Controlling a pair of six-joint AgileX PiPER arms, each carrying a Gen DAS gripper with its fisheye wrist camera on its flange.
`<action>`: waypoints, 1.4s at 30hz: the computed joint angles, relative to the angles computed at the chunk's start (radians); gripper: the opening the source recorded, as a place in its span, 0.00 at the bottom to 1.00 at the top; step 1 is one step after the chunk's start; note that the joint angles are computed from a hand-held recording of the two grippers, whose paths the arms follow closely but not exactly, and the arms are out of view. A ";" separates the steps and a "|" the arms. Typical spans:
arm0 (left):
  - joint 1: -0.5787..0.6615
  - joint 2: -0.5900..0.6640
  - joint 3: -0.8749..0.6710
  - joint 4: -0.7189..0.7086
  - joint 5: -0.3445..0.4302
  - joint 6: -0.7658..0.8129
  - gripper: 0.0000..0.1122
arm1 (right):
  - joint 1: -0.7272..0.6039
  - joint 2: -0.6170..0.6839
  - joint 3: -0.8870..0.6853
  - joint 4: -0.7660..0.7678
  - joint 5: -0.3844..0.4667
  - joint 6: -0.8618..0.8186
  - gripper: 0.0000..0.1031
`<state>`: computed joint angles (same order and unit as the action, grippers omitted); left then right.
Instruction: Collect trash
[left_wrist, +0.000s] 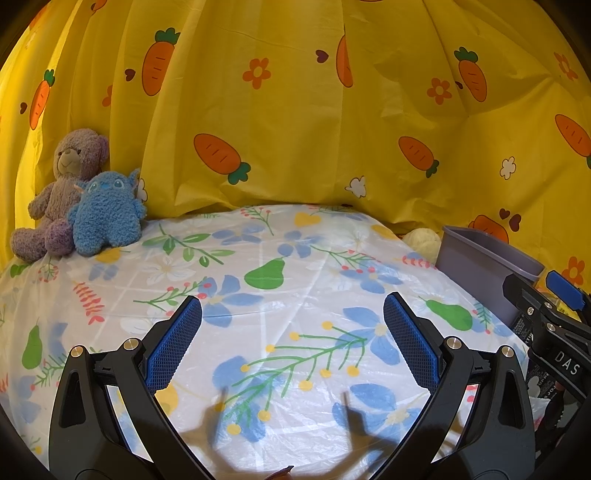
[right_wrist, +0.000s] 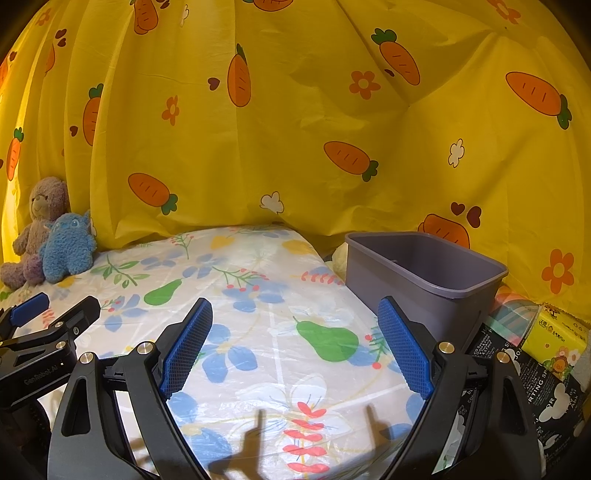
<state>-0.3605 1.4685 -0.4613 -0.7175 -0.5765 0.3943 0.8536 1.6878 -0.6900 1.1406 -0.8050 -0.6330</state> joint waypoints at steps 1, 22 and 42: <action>-0.006 0.000 -0.001 -0.020 -0.002 0.015 0.87 | -0.001 0.000 -0.002 0.000 0.001 -0.001 0.85; -0.012 -0.007 0.033 0.108 -0.026 -0.043 0.75 | -0.004 0.011 0.005 -0.009 0.003 0.020 0.85; -0.035 -0.002 0.038 0.014 -0.077 0.051 0.75 | -0.011 0.016 0.001 0.001 0.005 0.029 0.85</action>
